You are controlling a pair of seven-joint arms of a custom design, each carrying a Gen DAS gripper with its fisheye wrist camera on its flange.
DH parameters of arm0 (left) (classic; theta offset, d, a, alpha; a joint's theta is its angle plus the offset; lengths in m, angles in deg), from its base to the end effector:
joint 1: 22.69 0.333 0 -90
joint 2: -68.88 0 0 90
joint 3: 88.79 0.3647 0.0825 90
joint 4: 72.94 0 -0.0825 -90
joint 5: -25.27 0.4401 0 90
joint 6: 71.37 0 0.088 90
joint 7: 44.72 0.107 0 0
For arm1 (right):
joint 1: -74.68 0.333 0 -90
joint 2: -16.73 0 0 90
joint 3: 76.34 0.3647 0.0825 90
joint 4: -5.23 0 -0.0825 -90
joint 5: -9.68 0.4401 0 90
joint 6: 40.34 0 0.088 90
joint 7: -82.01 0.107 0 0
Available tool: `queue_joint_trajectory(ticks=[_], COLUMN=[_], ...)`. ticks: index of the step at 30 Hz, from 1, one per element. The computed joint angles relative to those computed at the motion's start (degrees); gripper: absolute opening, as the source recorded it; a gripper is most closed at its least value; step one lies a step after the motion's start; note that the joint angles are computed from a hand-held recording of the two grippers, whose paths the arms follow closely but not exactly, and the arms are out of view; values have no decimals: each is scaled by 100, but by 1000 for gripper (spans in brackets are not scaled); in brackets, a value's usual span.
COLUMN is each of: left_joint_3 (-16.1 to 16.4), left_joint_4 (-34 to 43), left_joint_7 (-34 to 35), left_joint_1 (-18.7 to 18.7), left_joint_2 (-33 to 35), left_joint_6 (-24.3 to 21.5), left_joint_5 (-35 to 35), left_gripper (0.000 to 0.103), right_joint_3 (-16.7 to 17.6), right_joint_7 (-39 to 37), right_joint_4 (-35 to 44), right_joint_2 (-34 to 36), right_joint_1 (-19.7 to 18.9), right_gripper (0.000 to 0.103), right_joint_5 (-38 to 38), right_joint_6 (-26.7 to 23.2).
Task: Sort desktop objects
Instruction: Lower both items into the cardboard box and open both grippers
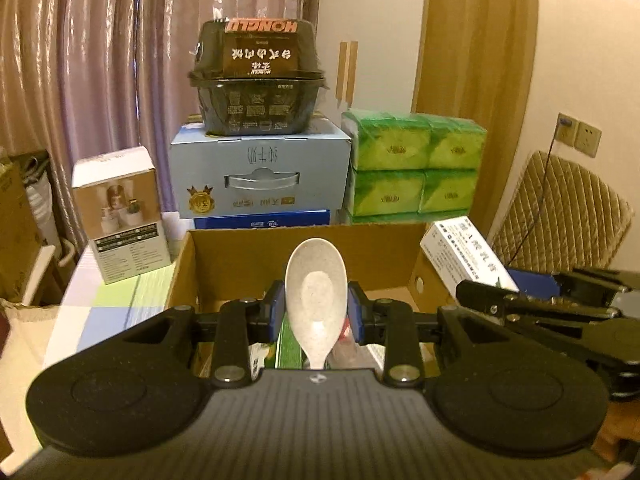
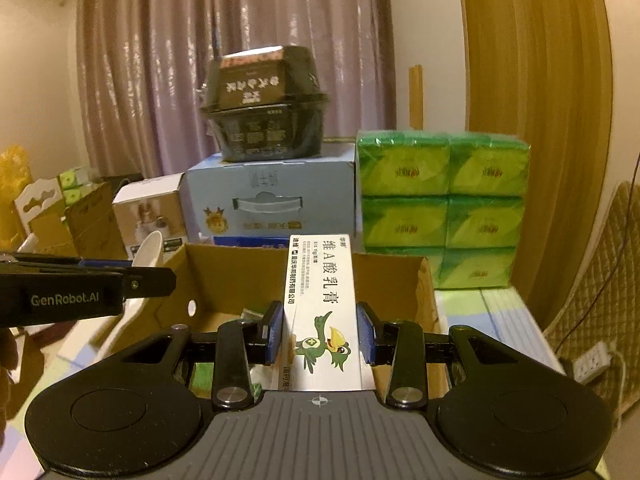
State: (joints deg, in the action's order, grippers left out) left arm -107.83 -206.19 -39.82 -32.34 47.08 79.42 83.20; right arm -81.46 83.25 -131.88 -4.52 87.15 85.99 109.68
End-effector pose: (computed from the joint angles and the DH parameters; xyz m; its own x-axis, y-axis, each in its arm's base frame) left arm 0.4364 -0.2821 0.5663 0.1639 -0.9835 0.0772 -0.5032 -0.1507 -0.8509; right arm 0.5016 0.0391 0.5288 0.6380 -0.7658 -0.0805 -0.4071 -0.2468 -0.8794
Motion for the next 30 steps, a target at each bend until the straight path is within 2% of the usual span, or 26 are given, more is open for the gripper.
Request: queue_joint_trajectory(ticks=[7,13,30], left_joint_3=[205,227,504], left_joint_4=[226,389,561], left_joint_7=[-86,-643,-1239], left_joint_1=[212,440,551], left_joint_2=[458,668,1109], left_joint_6=[526,759,898], left_joint_5=[113,604,1298], left_gripper=[27,27,27], right_joint_3=[135,226,406], right_joint_7=[105,67,55], right_joint_4=[341,509,796], right_joint_2=[436,702,1201], right_joint_1=[86,94,76], right_gripper=[35,35,35], right_joint_5=[180,292,401], right_joint_6=[222,414,666])
